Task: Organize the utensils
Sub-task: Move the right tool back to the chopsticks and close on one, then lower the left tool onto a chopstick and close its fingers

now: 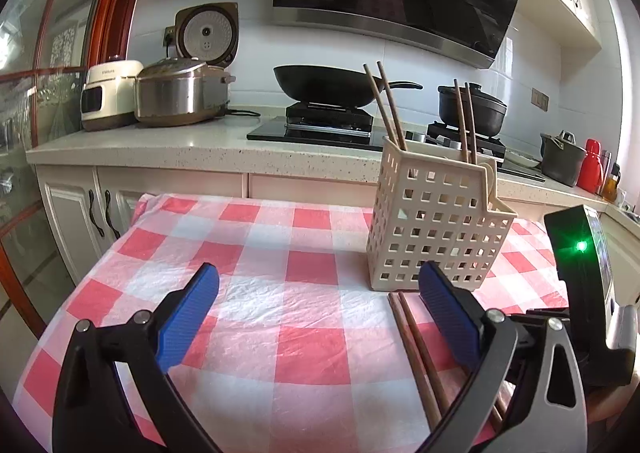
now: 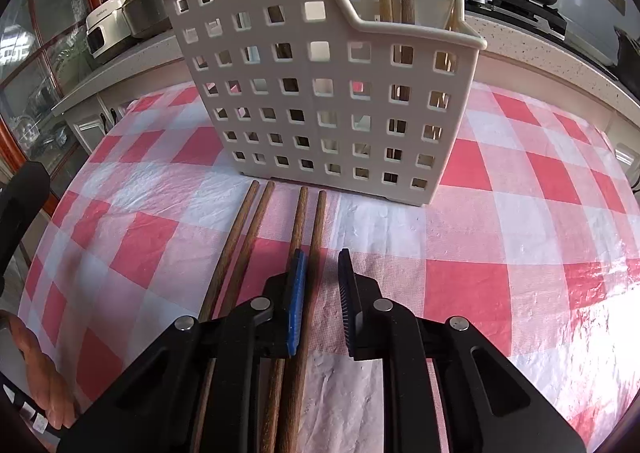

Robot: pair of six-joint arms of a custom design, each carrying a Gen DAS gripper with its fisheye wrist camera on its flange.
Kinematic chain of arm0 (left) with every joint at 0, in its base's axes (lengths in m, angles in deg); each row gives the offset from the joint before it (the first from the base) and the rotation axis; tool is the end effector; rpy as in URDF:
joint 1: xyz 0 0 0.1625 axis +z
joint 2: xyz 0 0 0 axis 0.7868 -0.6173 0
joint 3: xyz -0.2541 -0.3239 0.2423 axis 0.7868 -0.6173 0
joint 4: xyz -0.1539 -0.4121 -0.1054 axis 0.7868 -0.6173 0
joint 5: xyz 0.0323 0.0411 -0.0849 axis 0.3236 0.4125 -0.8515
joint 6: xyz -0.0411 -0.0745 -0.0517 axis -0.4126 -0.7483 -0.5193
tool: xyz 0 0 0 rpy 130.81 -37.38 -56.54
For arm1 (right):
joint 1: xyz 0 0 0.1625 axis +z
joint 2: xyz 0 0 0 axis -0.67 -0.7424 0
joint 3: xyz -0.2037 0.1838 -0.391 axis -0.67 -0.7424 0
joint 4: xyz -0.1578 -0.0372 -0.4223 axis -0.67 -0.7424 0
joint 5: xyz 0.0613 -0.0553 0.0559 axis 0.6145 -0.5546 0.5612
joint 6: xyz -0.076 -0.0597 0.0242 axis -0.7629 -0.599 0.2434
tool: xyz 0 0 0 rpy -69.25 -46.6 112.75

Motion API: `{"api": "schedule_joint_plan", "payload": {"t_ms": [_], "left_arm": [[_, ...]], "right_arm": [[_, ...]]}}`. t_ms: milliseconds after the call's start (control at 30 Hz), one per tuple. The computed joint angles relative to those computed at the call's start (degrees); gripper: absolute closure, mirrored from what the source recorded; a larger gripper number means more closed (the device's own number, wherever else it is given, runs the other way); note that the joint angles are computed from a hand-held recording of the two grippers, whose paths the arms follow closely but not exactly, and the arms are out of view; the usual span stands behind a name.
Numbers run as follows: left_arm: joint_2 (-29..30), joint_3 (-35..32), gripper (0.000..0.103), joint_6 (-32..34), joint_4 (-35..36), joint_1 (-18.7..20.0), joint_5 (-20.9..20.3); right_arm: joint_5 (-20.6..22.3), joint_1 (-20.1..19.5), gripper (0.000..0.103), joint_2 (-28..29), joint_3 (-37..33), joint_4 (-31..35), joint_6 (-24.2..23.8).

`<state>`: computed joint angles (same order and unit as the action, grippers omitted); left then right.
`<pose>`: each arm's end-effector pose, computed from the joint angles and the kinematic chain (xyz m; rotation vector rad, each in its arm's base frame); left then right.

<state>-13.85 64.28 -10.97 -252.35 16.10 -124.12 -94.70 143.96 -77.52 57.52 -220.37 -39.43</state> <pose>-0.0364 -0.6432 0.1931 0.1740 1.9257 -1.4713 0.2597 -0.7653 -0.0583 0.9055 -2.4845 0.5105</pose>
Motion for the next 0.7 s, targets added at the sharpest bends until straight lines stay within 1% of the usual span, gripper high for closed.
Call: {"api": "schedule_joint_plan", "payload": {"t_ms": [67,100,200,333,400,433,500,533,600,633,700], "left_arm": [[-0.3,0.2,0.006,-1.2,1.1,0.2,-0.3],[-0.4,0.2,0.006,-1.4,1.5,0.3,-0.4],[-0.5,0.3,0.006,-1.6,2.7,0.4,-0.9],[-0.7,0.5,0.008,-2.4,4.2,0.4,-1.2],[-1.2,0.4,0.014,-4.8,7.9,0.5,-0.8],[-1.4,0.1,0.016,-6.7,11.0,0.6,0.0],[-1.6,-0.4,0.023,-9.3,15.6,0.7,0.8],[-1.4,-0.9,0.025,-10.4,18.3,0.7,1.5],[-0.6,-2.2,0.037,-10.8,21.7,0.5,3.8],[-0.4,-2.9,0.04,-11.5,24.5,0.6,4.4],[-0.2,-3.8,0.05,-13.4,28.2,0.8,4.8]], "right_arm": [[-0.6,0.1,0.095,0.1,0.0,-0.4,-0.4],[-0.7,0.1,0.096,0.1,0.1,-0.5,-0.5],[0.0,-0.3,0.097,-0.7,1.1,-0.3,-0.6],[0.7,-1.1,0.097,-2.4,4.0,-3.0,-1.4],[1.1,-1.6,0.097,-3.3,5.3,-4.1,-0.9],[1.6,-2.0,0.097,-4.0,6.1,-4.6,-0.4],[2.3,-2.7,0.097,-4.9,7.1,-5.4,0.1],[2.7,-3.0,0.097,-5.5,7.7,-5.8,0.4],[3.9,-3.8,0.097,-6.4,8.6,-5.7,1.5],[4.5,-4.2,0.097,-6.9,9.0,-5.7,2.0],[5.4,-4.7,0.097,-7.7,9.7,-5.9,2.3]]}}
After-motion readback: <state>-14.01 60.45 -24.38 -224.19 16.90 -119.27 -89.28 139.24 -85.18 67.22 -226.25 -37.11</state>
